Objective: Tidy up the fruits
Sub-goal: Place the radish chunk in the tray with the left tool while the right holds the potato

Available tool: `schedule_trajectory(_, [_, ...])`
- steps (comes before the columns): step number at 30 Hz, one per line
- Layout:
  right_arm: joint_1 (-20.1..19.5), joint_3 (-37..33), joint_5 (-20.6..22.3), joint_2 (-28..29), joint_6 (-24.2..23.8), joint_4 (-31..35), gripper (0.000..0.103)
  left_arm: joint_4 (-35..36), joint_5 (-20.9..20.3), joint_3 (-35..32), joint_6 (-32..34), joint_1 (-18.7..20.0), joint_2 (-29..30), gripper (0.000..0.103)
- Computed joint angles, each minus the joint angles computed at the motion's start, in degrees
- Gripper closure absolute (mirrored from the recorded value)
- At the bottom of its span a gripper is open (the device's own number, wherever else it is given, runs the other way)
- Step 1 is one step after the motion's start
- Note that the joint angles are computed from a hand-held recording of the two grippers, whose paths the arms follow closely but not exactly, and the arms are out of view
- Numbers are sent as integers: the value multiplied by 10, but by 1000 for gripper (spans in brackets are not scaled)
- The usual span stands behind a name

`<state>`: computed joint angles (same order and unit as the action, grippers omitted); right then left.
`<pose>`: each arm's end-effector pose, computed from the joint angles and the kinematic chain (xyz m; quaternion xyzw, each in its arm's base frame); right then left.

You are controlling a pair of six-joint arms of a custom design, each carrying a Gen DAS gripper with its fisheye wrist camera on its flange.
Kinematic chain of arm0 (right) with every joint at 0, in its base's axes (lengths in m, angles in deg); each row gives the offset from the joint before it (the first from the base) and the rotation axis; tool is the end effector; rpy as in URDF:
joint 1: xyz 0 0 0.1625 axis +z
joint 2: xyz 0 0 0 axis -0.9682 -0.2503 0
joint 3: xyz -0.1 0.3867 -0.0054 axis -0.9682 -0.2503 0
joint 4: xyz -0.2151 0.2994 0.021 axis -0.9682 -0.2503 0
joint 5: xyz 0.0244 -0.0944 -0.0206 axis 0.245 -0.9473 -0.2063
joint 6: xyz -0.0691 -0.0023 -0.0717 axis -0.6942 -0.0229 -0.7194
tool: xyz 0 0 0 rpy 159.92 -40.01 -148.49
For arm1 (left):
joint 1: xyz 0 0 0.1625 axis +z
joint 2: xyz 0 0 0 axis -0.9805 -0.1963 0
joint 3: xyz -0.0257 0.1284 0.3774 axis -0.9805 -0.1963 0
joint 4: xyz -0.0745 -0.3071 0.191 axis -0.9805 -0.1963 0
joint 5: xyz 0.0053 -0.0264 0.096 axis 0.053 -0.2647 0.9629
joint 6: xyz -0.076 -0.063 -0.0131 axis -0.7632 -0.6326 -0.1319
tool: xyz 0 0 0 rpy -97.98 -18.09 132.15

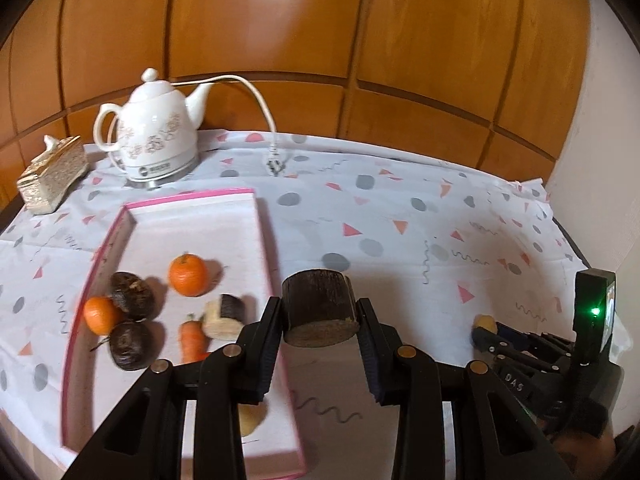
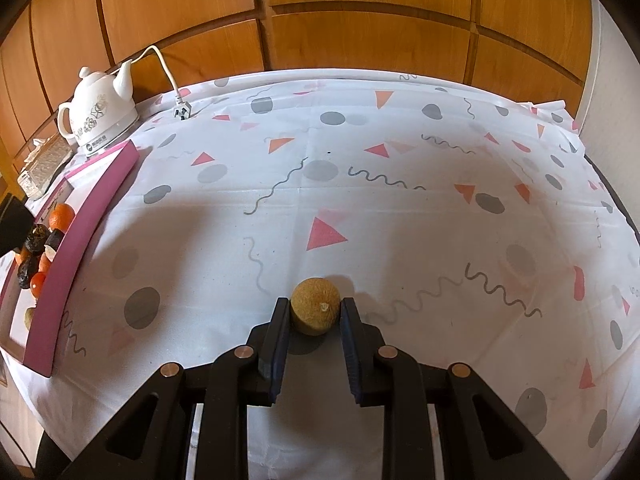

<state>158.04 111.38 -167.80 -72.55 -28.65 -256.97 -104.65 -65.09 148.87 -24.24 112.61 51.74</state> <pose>0.0126 -0.5419 0.3641 0.0895 -0.8768 0.2986 0.3662 -0.4501 -0.5608 -0.0269 0.1721 0.8712 -0.3615 0.2842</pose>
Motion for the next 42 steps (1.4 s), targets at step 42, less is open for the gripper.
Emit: schedule_trajectory(42, [136, -151, 167, 127, -49, 264, 78, 27, 13, 222, -189, 33, -149, 65])
